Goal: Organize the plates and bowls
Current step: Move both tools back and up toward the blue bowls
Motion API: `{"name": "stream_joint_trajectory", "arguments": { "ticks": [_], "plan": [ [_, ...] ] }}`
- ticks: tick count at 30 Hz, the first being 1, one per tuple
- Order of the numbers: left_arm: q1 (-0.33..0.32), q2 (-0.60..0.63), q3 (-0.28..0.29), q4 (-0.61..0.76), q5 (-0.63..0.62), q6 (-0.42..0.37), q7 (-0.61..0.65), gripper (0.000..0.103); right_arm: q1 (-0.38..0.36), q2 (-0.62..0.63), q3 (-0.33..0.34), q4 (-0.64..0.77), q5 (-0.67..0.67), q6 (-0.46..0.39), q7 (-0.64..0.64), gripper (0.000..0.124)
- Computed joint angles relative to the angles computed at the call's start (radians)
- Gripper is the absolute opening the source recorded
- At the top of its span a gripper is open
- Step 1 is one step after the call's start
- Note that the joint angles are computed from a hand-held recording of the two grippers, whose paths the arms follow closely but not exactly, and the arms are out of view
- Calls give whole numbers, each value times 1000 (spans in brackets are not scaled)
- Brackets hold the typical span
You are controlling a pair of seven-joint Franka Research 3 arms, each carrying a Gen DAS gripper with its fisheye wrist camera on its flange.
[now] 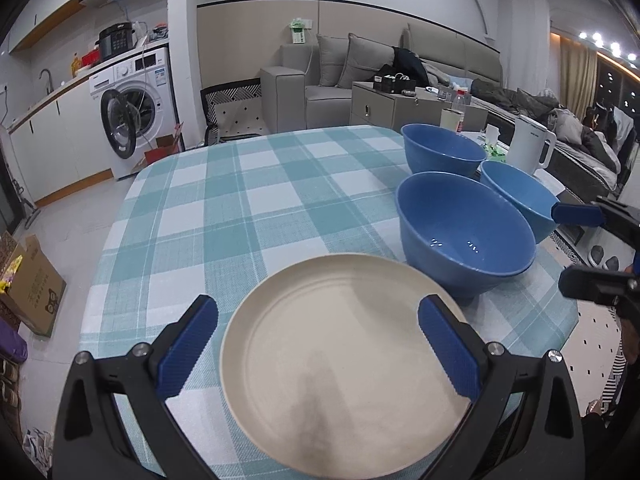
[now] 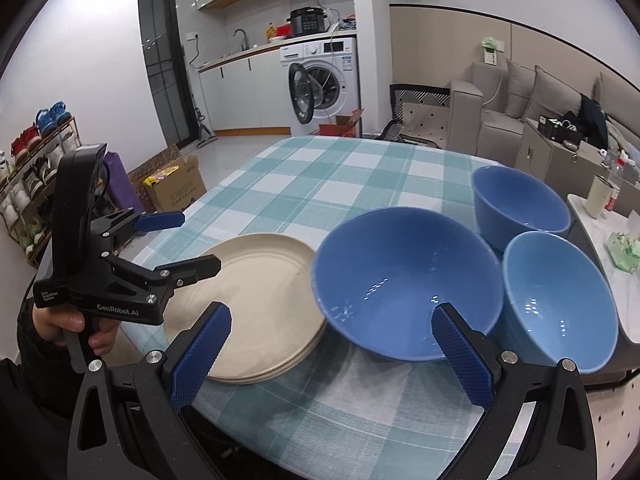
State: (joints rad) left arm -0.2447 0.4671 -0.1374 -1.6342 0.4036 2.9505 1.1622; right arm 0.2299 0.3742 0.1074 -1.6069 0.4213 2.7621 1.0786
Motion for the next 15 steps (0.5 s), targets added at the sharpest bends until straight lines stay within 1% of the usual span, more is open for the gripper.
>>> {"name": "stream_joint_trajectory", "arguments": {
  "ticks": [2, 4, 7, 15],
  "plan": [
    [-13, 10, 5, 23, 12, -8, 2, 101, -10, -9, -1, -5, 13, 7, 0, 102],
    [-15, 20, -4, 43, 11, -10, 16, 101, -24, -25, 5, -18, 38, 15, -12, 102],
    [-30, 40, 0, 83, 16, -24, 23, 101, -54, -32, 22, -11, 95, -2, -50, 102],
    [-54, 104, -14, 211, -5, -72, 57, 101, -69, -70, 5, -45, 138, 28, -77, 102]
  ]
}}
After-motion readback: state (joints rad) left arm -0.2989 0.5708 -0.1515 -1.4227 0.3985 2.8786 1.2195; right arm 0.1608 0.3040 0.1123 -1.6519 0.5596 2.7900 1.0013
